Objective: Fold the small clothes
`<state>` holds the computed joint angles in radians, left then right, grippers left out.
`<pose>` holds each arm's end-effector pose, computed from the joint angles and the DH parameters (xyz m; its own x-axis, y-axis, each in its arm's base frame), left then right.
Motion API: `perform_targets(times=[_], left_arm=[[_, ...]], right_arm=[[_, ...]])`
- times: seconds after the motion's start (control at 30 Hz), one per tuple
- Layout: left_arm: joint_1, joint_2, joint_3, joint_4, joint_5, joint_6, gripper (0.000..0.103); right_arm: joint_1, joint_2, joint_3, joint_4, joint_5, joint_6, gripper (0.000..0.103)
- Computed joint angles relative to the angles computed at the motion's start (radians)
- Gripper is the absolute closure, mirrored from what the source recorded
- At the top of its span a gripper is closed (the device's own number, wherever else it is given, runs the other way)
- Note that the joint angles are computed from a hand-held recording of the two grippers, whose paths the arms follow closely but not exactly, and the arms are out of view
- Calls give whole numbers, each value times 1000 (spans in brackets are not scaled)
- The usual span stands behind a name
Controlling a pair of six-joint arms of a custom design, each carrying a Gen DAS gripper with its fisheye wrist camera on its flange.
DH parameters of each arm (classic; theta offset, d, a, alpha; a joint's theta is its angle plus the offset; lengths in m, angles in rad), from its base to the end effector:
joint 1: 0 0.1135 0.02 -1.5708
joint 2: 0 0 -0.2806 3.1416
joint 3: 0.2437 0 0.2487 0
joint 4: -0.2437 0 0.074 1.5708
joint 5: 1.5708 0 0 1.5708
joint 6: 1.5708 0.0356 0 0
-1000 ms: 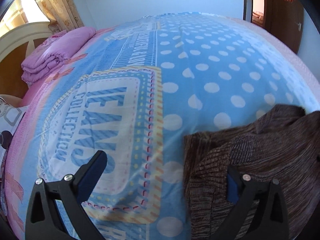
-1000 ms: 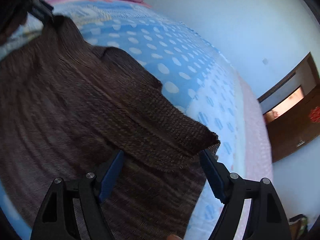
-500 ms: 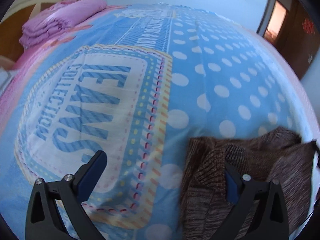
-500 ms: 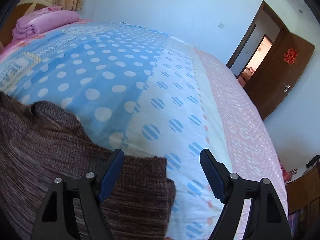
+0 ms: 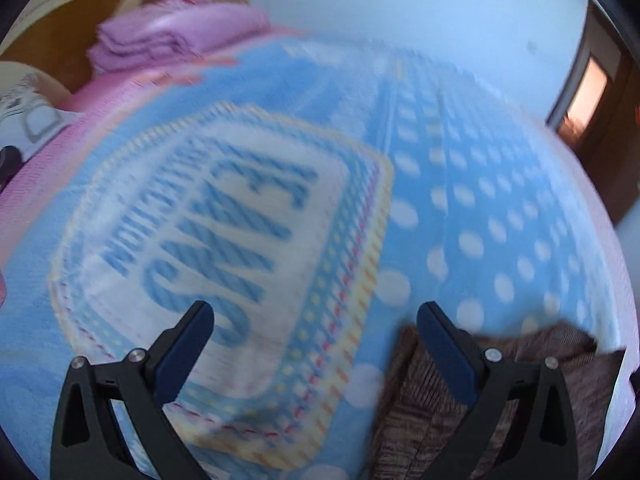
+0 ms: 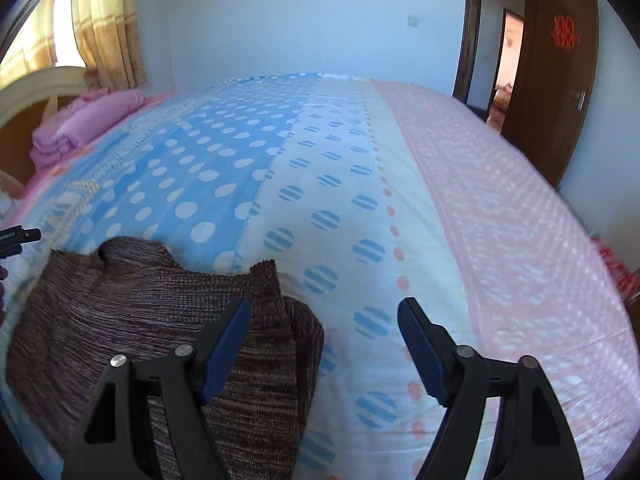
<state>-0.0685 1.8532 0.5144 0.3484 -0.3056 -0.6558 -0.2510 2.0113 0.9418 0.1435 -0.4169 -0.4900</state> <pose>0.2714 -0.0079 0.0716 -0.6007 -0.5417 -0.5880 -0.5874 0.7979 -0.1350 0.3642 -0.0785 0.0993 -0.6790 -0.2701 -0.6826 -0.3720 0.9282 0.0027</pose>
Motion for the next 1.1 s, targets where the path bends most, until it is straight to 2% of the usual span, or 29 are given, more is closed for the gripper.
perform_targets(times=[0.07,0.17,0.23,0.27,0.33,0.4,0.47,0.53,0.6,0.63,0.73,0.8,0.9,0.97,1.1], left_arm=[[23,-34,-9,-19,2,-11,0],[6,-66,-37,-20,-12,-9,0],[-34,-69,-65,-4,-29,-18,0],[-75,-58,-76,3,-41,-24,0],[-156,-26,-94,23,-79,-36,0],[-212,24,-85,33,-100,-27,0],[-277,70,-59,-18,-141,-37,0],[-329,100,-53,-42,-190,-65,0],[-353,97,-76,-23,-207,-72,0],[-367,90,-85,-30,-234,-86,0],[-383,88,-98,-39,-258,-104,0],[-402,95,-99,-52,-270,-132,0],[-441,93,-115,-60,-282,-171,0],[-483,96,-138,-44,-294,-183,0],[-577,133,-160,-29,-338,-225,0]], right_arm=[[2,29,32,-48,-32,5,45],[34,83,71,-94,-54,-1,45],[66,110,66,-63,-11,11,72],[71,118,67,-52,7,12,99],[80,138,56,17,88,38,99],[74,181,102,-10,134,47,99],[66,164,73,33,175,34,99],[45,109,31,24,149,12,93],[33,18,-57,54,128,-10,75],[25,-49,-123,69,86,-33,72],[24,-165,-230,1,-48,-139,72],[46,-176,-300,45,-2,-177,72],[10,-90,-350,114,93,-235,72],[-98,-68,-423,204,18,-345,72],[-218,-85,-497,233,-17,-436,71]])
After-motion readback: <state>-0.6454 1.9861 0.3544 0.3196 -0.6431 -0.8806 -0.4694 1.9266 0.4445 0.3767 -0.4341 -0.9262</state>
